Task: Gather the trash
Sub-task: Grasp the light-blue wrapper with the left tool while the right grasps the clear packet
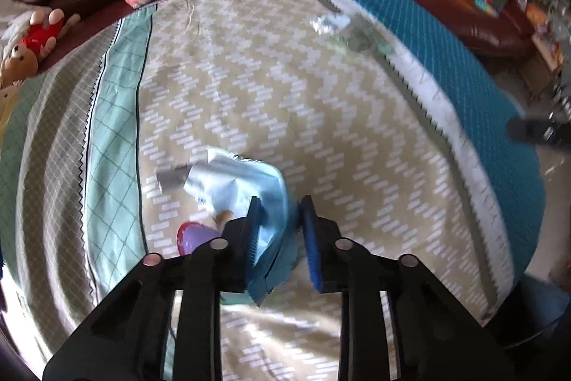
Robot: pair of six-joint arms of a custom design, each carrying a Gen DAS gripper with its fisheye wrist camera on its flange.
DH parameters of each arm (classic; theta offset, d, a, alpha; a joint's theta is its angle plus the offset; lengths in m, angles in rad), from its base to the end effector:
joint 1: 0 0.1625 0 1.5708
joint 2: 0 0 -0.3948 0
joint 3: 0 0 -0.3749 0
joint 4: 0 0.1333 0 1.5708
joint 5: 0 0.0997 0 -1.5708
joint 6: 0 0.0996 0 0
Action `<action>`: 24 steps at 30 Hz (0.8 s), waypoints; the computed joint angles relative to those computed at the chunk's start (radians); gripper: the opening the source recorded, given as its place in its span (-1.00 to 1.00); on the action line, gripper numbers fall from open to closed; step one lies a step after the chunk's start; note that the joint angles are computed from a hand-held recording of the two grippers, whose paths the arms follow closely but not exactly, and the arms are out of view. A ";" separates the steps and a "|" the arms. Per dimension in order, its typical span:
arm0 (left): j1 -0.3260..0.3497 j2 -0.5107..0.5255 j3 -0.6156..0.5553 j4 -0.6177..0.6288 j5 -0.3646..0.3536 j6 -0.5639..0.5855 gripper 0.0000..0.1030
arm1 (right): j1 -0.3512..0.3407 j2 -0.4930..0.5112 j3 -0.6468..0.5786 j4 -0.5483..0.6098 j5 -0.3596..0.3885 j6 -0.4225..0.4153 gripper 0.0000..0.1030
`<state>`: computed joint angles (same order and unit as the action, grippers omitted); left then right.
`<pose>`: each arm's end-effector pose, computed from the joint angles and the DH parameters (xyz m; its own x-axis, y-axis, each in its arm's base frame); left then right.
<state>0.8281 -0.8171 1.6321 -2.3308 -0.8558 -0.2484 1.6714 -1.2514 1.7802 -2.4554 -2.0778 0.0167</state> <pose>-0.2748 -0.5930 0.0970 -0.6816 0.3399 -0.6480 0.5238 0.8450 -0.1077 0.1419 -0.5600 0.3013 -0.8882 0.0961 0.4493 -0.0793 0.9312 -0.3559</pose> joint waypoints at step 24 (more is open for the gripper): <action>0.117 0.176 -0.329 -0.072 -0.177 -0.016 -0.71 | -0.008 0.475 -0.608 0.168 0.011 -0.201 0.54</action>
<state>0.9452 -0.6411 1.3034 -2.4028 -1.0329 -0.2645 1.6630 -0.7761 1.1718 -2.2877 -2.0670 -0.1845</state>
